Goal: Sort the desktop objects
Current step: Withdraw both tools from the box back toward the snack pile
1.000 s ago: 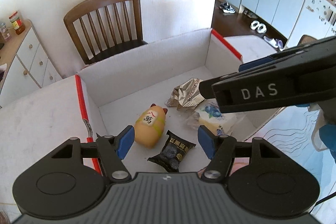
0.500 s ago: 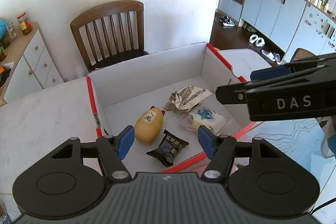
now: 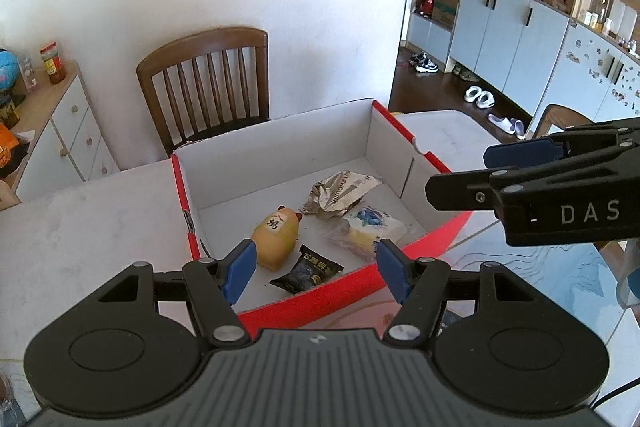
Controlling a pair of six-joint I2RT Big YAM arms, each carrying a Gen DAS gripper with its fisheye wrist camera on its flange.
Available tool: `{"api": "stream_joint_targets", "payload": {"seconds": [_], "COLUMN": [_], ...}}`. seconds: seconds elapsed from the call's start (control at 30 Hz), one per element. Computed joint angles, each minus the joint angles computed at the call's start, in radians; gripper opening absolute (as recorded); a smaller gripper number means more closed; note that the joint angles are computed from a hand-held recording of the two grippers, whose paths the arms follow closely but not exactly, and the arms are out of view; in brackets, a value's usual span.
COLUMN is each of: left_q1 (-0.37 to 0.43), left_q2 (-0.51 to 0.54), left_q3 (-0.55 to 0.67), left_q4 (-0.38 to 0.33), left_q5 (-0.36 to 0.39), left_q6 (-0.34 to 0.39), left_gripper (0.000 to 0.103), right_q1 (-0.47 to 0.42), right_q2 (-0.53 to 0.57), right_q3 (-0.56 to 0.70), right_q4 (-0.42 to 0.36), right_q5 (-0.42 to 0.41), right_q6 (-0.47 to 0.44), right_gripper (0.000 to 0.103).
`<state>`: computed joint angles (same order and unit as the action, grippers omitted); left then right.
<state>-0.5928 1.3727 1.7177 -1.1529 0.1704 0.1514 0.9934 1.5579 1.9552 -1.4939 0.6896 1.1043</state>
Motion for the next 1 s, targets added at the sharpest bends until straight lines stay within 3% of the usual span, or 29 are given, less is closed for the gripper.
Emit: {"api": "stream_joint_targets", "payload": {"seconds": [0.47,0.8,0.93,1.0], "left_q1": [0.03,0.057,0.054,0.053], "left_q2": [-0.106,-0.157,-0.181,-0.193], "left_q3": [-0.098,-0.147,-0.178,-0.194], "left_q4": [0.028,0.05,0.064,0.072], "left_q5": [0.04,0.105,0.096,0.081], "left_q6": [-0.039,-0.067,-0.064,-0.065], "left_gripper": [0.068,0.085,0.09,0.099], "right_q1": [0.113,0.177,0.199,0.21], "right_q2": [-0.029,-0.029,-0.02,-0.016], "right_q3": [-0.031,-0.036,-0.034,-0.034], "right_q4": [-0.015,-0.054,-0.075,-0.082], "right_q5": [0.106,0.202,0.236,0.248], "right_q6": [0.084,0.148,0.155,0.154], "right_gripper": [0.069,0.081,0.086,0.089]}}
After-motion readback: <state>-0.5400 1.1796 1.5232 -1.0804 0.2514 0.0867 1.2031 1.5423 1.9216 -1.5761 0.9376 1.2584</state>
